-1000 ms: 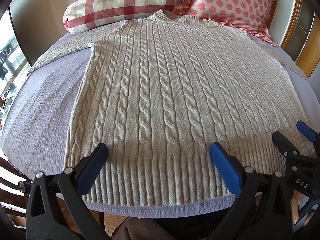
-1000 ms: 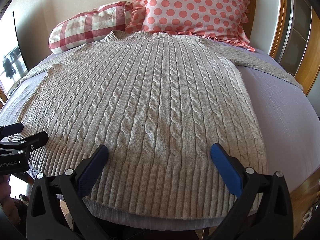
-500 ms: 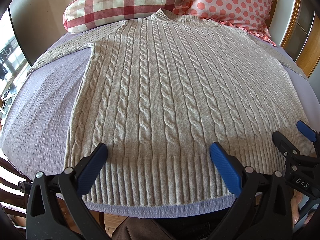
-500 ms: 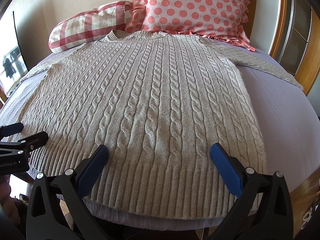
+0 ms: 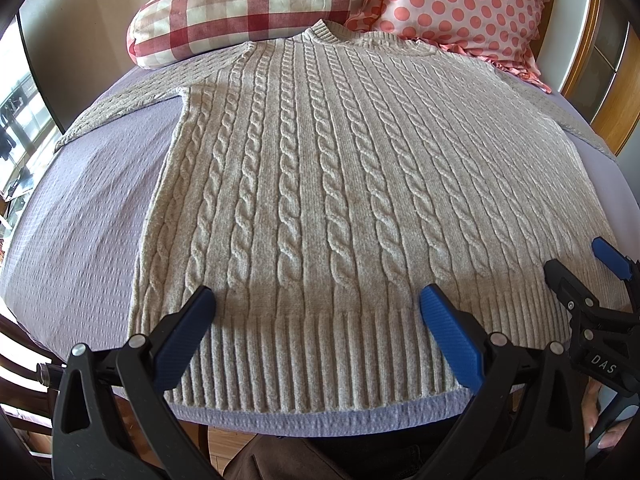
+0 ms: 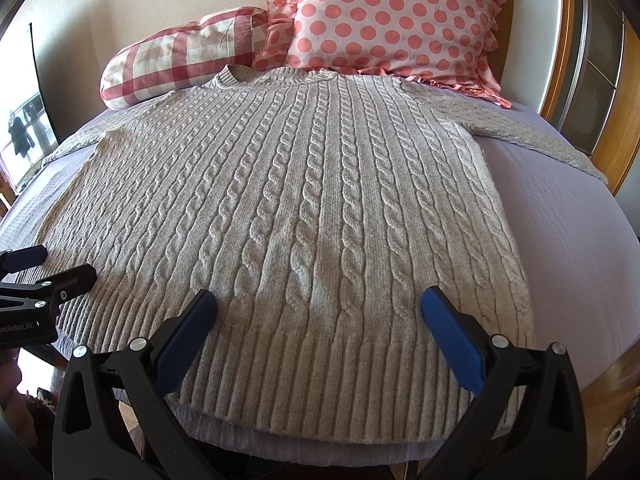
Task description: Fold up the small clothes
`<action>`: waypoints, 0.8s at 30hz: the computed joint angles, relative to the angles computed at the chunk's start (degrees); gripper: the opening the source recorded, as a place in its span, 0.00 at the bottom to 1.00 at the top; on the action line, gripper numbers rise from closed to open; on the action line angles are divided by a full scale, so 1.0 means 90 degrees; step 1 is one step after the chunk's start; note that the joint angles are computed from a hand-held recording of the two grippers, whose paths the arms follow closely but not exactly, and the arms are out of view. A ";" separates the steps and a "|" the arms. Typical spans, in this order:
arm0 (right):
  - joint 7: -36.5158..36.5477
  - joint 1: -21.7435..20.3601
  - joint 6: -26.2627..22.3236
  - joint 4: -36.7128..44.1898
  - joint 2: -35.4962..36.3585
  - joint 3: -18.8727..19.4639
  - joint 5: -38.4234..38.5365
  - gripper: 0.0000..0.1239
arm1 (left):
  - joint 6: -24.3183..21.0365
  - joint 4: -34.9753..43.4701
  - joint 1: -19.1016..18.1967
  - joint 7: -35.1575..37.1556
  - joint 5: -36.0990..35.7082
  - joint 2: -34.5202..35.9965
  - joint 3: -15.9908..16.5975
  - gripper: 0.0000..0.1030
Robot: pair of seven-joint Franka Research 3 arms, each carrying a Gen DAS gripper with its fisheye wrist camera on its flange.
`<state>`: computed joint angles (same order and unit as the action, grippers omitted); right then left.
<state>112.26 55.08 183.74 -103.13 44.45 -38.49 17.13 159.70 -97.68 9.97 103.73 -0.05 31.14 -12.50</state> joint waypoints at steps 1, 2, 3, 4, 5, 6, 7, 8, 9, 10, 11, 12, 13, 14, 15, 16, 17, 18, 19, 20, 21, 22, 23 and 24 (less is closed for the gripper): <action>-0.0183 -0.0360 0.0148 -0.0036 -0.0204 0.0369 -0.0077 0.82 | 0.0028 -0.0010 0.0006 0.0011 0.0000 0.0000 -0.0007 0.98; -0.0300 -0.0681 0.0380 -0.0160 -0.0410 0.0707 -0.0045 0.82 | 0.0042 0.0006 -0.0006 0.0002 0.0009 0.0005 -0.0003 0.98; -0.0350 -0.1002 0.0706 -0.0301 -0.0594 0.0977 0.0079 0.82 | 0.0119 -0.0065 0.0015 0.0026 0.0012 -0.0027 -0.0010 0.98; -0.0342 -0.1237 0.1070 -0.0491 -0.0770 0.1097 0.0236 0.82 | 0.0154 -0.0103 0.0012 0.0022 0.0028 -0.0055 -0.0002 0.98; -0.0306 -0.1524 0.1340 -0.0600 -0.0922 0.1199 0.0378 0.82 | 0.0144 -0.0100 0.0021 0.0034 0.0031 -0.0059 -0.0013 0.98; -0.0256 -0.1799 0.1507 -0.0691 -0.1068 0.1275 0.0514 0.82 | 0.0158 -0.0095 0.0062 0.0096 0.0003 -0.0038 -0.0064 0.98; -0.0169 -0.2164 0.1586 -0.0712 -0.1206 0.1398 0.0619 0.82 | 0.0160 -0.0052 0.0113 0.0177 -0.0040 -0.0004 -0.0129 0.98; -0.0072 -0.2518 0.1557 -0.0656 -0.1282 0.1504 0.0731 0.82 | 0.0163 -0.0005 0.0193 0.0295 -0.0122 0.0035 -0.0233 0.98; 0.0046 -0.2937 0.1428 -0.0525 -0.1327 0.1641 0.0829 0.82 | 0.0124 0.0118 0.0307 0.0462 -0.0255 0.0118 -0.0388 0.98; 0.0150 -0.3229 0.1234 -0.0347 -0.1295 0.1664 0.1013 0.82 | 0.0099 0.0235 0.0470 0.0691 -0.0453 0.0217 -0.0602 0.98; 0.0263 -0.3519 0.1022 -0.0108 -0.1203 0.1684 0.1211 0.82 | 0.0067 0.0357 0.0626 0.0911 -0.0668 0.0312 -0.0805 0.98; 0.0463 -0.3773 0.0775 0.0167 -0.1067 0.1656 0.1365 0.78 | 0.0055 0.0477 0.0785 0.1141 -0.0909 0.0411 -0.1020 0.98; 0.0535 -0.4082 0.0509 0.0505 -0.0901 0.1719 0.1618 0.72 | 0.0040 0.0603 0.0954 0.1388 -0.1173 0.0515 -0.1249 0.98; 0.0656 -0.4560 0.0365 0.0822 -0.0756 0.2005 0.1660 0.63 | 0.0018 0.0732 0.1082 0.1595 -0.1412 0.0611 -0.1430 0.98; 0.0588 -0.4990 0.0248 0.1161 -0.0586 0.2286 0.1874 0.48 | 0.0005 0.0867 0.1178 0.1772 -0.1633 0.0703 -0.1572 0.98; 0.0966 -0.5279 -0.0021 0.1483 -0.0389 0.2345 0.1680 0.45 | 0.0032 0.1002 0.1222 0.1900 -0.1811 0.0789 -0.1652 0.98; 0.1185 -0.5475 -0.0272 0.1819 -0.0166 0.2346 0.1686 0.43 | 0.0104 0.1113 0.1174 0.1917 -0.1911 0.0840 -0.1623 0.98; 0.1419 -0.5643 -0.0482 0.2119 0.0043 0.2342 0.1696 0.43 | 0.0177 0.1247 0.1090 0.1866 -0.1958 0.0896 -0.1541 0.98; 0.1688 -0.5741 -0.0669 0.2397 0.0257 0.2265 0.1688 0.42 | 0.0207 0.1367 0.1047 0.1835 -0.2000 0.0946 -0.1501 0.98; 0.1938 -0.5843 -0.0829 0.2665 0.0461 0.2223 0.1675 0.42 | 0.0194 0.1517 0.1036 0.1817 -0.2052 0.1020 -0.1497 0.98; 0.2131 -0.5967 -0.0961 0.2937 0.0657 0.2232 0.1645 0.42 | 0.0185 0.1623 0.1077 0.1836 -0.2137 0.1079 -0.1542 0.98; 0.2256 -0.6125 -0.1080 0.3207 0.0833 0.2324 0.1614 0.42 | 0.0188 0.1762 0.1088 0.1813 -0.2213 0.1158 -0.1556 0.98; 0.2320 -0.6279 -0.1151 0.3414 0.0967 0.2434 0.1570 0.42 | 0.0227 0.1835 0.1113 0.1778 -0.2293 0.1200 -0.1562 0.98; 0.2505 -0.6328 -0.1297 0.3664 0.1140 0.2394 0.1484 0.42 | 0.0273 0.1917 0.1114 0.1711 -0.2352 0.1246 -0.1544 0.98</action>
<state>134.81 -1.87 172.06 -70.16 54.71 -16.94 30.48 162.16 -80.43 19.99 119.13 -21.21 42.36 -26.40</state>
